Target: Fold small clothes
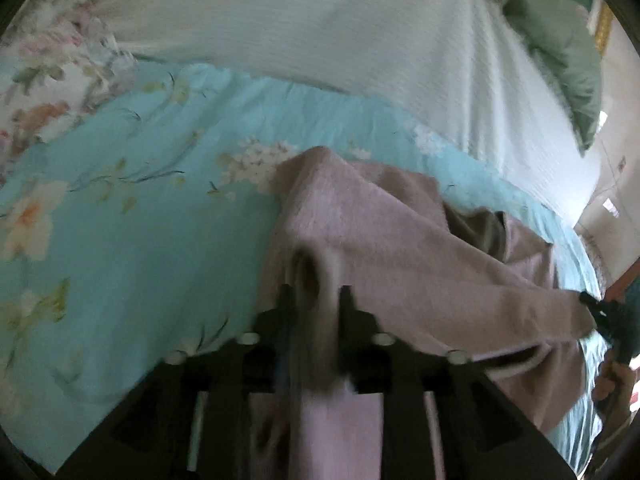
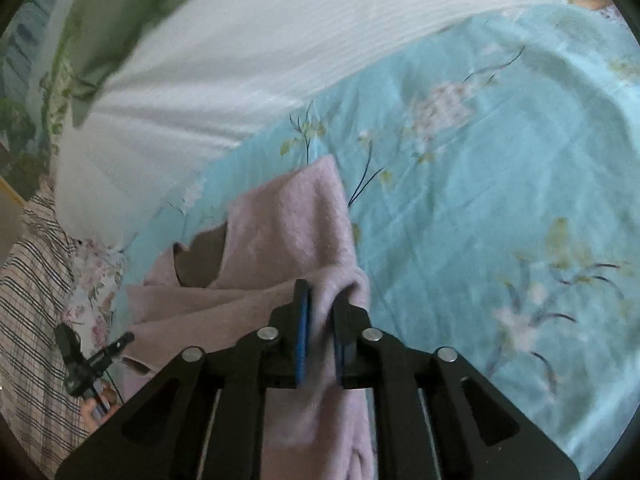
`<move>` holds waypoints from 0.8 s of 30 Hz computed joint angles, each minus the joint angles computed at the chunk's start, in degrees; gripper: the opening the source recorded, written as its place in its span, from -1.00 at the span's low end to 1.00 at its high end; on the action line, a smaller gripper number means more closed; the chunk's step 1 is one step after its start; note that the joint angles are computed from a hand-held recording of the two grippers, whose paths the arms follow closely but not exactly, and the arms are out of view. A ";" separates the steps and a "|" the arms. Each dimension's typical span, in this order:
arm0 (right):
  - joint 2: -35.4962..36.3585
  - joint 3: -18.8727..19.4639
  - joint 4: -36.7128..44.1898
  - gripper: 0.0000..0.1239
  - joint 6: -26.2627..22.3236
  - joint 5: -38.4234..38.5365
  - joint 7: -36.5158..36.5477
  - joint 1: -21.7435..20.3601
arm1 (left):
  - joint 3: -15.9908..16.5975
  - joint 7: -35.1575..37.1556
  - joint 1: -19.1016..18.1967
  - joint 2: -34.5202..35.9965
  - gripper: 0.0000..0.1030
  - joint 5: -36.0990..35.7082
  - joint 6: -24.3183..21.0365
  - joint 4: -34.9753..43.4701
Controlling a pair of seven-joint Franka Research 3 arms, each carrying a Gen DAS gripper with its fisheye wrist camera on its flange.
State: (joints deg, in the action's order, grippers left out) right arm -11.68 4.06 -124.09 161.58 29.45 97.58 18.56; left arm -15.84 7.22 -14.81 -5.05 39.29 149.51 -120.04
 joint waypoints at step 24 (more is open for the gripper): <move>21.17 -2.36 27.03 -0.69 -14.02 -28.94 10.13 5.09 | 5.92 18.47 -4.12 17.78 -0.39 -11.75 -8.33 22.98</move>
